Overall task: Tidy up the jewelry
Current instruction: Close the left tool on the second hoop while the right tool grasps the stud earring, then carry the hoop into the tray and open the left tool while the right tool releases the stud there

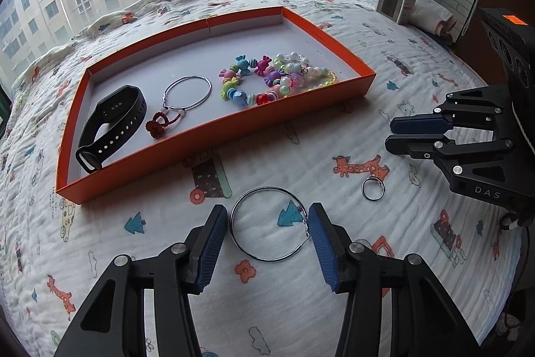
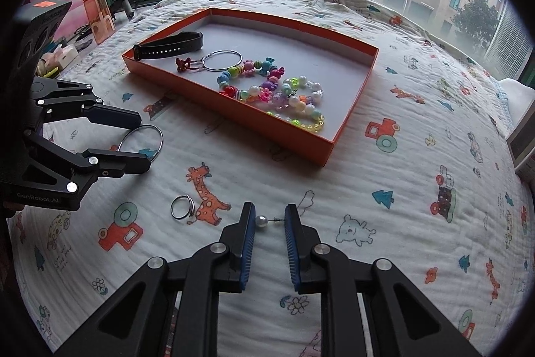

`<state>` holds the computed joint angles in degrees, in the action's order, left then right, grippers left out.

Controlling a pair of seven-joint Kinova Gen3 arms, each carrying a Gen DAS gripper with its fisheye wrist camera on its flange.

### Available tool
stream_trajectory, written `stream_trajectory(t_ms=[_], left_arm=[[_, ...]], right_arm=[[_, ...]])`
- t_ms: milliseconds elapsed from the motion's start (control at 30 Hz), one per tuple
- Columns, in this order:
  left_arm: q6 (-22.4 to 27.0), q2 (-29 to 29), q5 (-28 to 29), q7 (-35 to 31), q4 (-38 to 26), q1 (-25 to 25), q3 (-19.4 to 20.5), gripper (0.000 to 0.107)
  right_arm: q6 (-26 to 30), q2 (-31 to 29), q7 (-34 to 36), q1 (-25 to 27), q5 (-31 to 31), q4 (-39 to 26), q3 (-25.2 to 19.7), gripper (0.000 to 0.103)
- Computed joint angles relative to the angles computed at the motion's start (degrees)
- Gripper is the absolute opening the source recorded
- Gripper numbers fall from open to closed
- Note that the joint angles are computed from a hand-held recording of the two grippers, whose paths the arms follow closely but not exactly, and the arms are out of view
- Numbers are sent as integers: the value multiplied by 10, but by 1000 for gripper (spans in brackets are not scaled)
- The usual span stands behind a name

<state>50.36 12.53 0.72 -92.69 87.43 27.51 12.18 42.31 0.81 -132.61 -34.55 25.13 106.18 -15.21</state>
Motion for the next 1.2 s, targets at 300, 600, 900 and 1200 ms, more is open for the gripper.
stream_trajectory(t_ms=[300,600,900,1200], left_arm=[[-8,-20,-5,31,8,2,-3,52],[-14,-78,-3,61,16,-17,-3,52],[-15,-136,0,82,20,-39,4,52],[-15,-178,3,92,23,-58,10,52]], right_arm=[[23,-15,-120,-9,19,-2,-14,21],[92,-23,-258,-36,94,-37,-47,21],[160,-21,-321,-74,164,-80,-67,21],[191,-19,-341,-99,199,-102,-75,21]])
